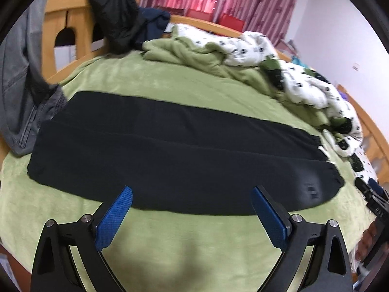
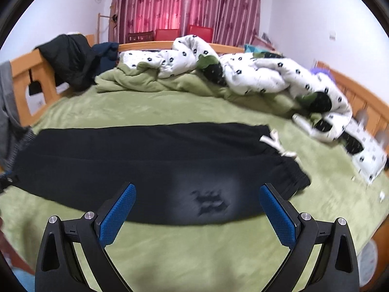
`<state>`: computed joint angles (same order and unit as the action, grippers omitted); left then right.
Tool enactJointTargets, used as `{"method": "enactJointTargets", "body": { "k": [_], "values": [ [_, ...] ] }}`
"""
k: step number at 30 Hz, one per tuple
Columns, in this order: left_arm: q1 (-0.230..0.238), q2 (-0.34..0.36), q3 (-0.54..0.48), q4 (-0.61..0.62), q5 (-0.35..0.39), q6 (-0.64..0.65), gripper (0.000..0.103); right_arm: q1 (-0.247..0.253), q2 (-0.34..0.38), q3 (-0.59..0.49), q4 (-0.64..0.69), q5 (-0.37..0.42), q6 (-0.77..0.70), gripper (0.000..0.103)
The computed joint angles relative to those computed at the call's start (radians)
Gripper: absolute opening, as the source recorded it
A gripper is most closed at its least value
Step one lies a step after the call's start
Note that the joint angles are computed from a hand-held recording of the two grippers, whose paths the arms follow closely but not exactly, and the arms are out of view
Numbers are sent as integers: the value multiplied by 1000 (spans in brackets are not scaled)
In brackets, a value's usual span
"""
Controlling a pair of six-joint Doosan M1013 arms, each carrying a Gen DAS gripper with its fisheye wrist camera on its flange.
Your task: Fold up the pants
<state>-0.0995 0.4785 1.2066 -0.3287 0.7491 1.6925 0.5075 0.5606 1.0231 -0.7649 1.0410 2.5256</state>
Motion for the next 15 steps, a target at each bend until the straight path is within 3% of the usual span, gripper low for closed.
{"method": "enactJointTargets", "body": {
  "k": [3,7,11,15],
  "values": [
    [21,21,-3,-11,8,-5,97,-35,-4,37,31,-23,8,100],
    [46,46,6,-9,16,-33,89,-94,-23,131,145,-110,81,99],
    [84,53,48,-113,-13,-35,83,-119,-26,197,183,-138,115,89],
    [111,61,79,-214,-43,2,82,-130,-38,259,199,-193,125,87]
  ]
}}
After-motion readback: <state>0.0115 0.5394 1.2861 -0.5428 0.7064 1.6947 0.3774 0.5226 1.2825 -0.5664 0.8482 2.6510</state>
